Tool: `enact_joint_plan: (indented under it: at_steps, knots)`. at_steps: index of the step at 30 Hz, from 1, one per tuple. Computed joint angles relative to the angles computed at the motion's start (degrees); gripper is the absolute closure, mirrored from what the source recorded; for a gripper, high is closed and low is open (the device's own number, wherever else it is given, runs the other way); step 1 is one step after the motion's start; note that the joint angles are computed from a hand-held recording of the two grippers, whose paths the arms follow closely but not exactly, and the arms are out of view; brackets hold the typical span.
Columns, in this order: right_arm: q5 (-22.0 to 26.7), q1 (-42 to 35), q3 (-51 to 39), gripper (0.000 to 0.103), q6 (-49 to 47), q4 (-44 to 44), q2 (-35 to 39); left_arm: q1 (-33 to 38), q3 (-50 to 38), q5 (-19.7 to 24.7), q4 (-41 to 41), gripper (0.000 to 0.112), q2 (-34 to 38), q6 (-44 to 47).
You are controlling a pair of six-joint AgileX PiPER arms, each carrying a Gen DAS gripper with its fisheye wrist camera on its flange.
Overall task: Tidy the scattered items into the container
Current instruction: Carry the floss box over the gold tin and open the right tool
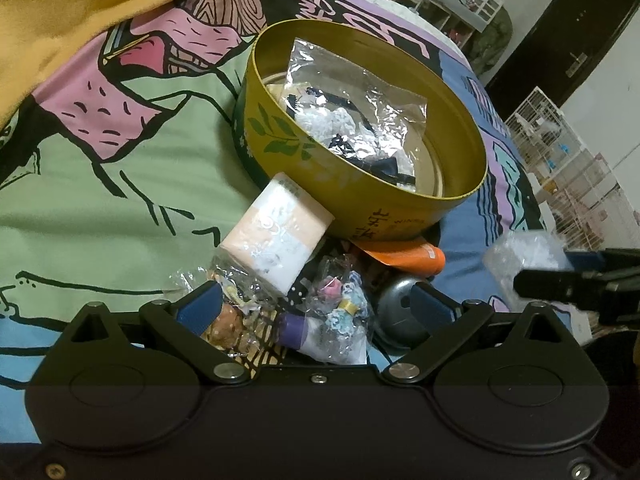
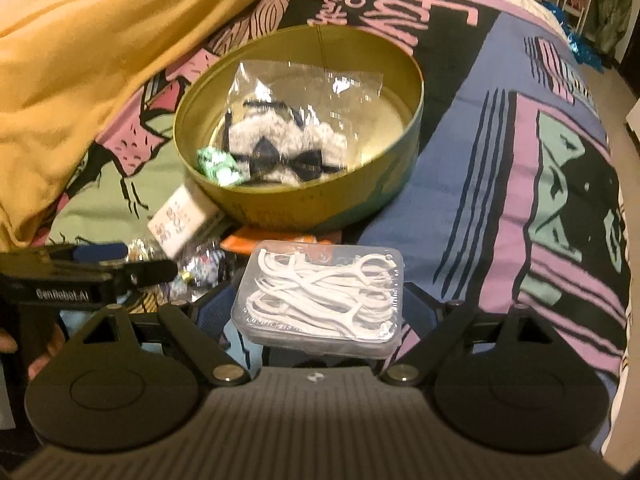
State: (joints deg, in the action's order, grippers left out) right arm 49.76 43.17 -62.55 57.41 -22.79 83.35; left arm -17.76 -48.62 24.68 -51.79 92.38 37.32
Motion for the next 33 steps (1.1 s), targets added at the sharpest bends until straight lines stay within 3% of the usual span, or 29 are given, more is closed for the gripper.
enact_joint_plan:
  at_steps: [8,11,18,26,30,33]
  knots:
    - [0.85,-2.02,-6.03,0.015,-2.15,-1.80,2.14,0.94,0.08,0.94,-3.13,0.012,0.44,2.51]
    - [1.17,-2.84,-8.98,0.015,-3.53,-2.11,3.36,0.29,1.10,-0.73,-4.58,0.013,-0.62,4.45]
    - [2.35,-4.32,-17.17,0.015,-7.21,-2.49,7.71,0.07,0.57,2.96,-7.04,0.013,0.25,9.83]
    - [3.78,-5.07,-27.06,0.015,-8.37,-4.05,14.24,-1.31,0.82,3.15,-8.06,0.015,0.71,12.56]
    - [3.59,-4.55,-27.82,0.000,-2.58,-10.19,16.02,-1.29,0.82,3.68,-8.61,0.022,0.87,13.50]
    - [1.03,-5.08,-23.14,0.000,0.97,-10.77,13.48,-0.84,0.53,4.40,-8.95,0.022,1.32,13.58]
